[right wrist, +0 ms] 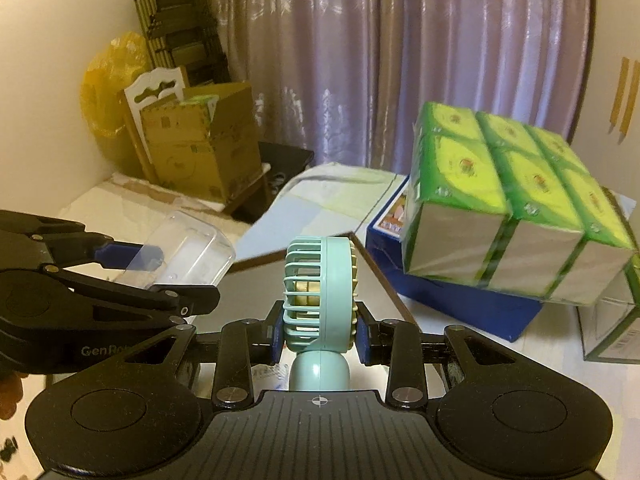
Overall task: Organize rigid objects
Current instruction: 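Lower the tray and fan into the brown box and open both tools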
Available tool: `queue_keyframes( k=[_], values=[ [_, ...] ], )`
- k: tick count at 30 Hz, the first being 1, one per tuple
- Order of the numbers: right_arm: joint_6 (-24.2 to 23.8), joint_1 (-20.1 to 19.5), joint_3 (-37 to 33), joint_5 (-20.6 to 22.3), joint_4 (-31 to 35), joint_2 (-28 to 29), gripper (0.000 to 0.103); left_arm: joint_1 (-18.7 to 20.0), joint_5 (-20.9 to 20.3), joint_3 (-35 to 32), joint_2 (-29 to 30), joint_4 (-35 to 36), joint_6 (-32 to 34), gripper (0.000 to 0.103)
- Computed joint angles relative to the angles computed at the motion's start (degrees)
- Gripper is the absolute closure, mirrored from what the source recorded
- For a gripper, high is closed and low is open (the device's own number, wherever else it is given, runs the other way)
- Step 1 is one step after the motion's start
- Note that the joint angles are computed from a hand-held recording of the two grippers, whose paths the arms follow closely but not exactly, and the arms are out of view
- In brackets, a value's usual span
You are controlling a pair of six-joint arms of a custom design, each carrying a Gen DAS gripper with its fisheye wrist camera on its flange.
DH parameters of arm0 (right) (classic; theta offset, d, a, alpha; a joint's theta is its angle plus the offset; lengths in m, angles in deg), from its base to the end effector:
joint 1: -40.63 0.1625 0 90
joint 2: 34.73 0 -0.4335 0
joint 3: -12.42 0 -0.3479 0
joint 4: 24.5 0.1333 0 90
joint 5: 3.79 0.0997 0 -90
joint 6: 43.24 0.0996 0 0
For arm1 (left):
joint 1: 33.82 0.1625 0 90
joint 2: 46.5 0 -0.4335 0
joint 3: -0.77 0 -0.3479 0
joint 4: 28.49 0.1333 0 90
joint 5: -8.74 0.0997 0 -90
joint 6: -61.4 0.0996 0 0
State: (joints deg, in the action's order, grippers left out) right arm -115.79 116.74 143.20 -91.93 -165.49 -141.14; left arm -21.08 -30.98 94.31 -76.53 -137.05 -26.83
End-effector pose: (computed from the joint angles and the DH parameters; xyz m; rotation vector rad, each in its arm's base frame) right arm 0.0538 -0.3514 0.3905 1.3817 -2.4371 0.5141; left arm -0.4961 -0.3274 -0.0474 0.2074 2.1529 -0.8775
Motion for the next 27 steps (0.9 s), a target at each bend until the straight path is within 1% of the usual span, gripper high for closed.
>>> queue_keyframes(
  k=[3,5,9,17,23,24,25,27],
  values=[
    [-1.6,-0.9,1.6,-2.3,-4.3,2.5,0.072,1.3,-1.4,1.2,0.7,-3.3,0.8,0.051],
    [-1.6,-1.6,2.5,-4.1,-6.8,4.0,0.072,2.1,-2.7,1.8,1.3,-4.8,1.2,0.051],
    [-1.7,-2.2,2.7,-6.4,-9.3,6.6,0.072,3.4,-4.9,2.4,2.2,-6.9,2.0,0.051],
    [-2.1,-2.5,2.5,-7.9,-12.0,9.3,0.072,4.8,-6.6,2.3,3.1,-8.1,3.0,0.051],
    [-2.5,-2.7,3.1,-7.4,-14.7,10.1,0.072,5.5,-7.4,2.2,3.5,-8.6,2.9,0.049],
    [-2.2,-2.5,3.2,-7.7,-15.2,10.3,0.071,5.6,-7.4,2.3,3.5,-8.6,2.8,0.044],
    [-1.7,-2.1,3.0,-8.4,-15.3,10.5,0.070,5.6,-7.4,2.0,3.5,-7.9,2.5,0.042],
    [-0.6,-1.7,2.5,-9.1,-14.1,10.4,0.062,5.5,-7.2,2.2,3.5,-8.1,2.6,0.042]
  ],
)
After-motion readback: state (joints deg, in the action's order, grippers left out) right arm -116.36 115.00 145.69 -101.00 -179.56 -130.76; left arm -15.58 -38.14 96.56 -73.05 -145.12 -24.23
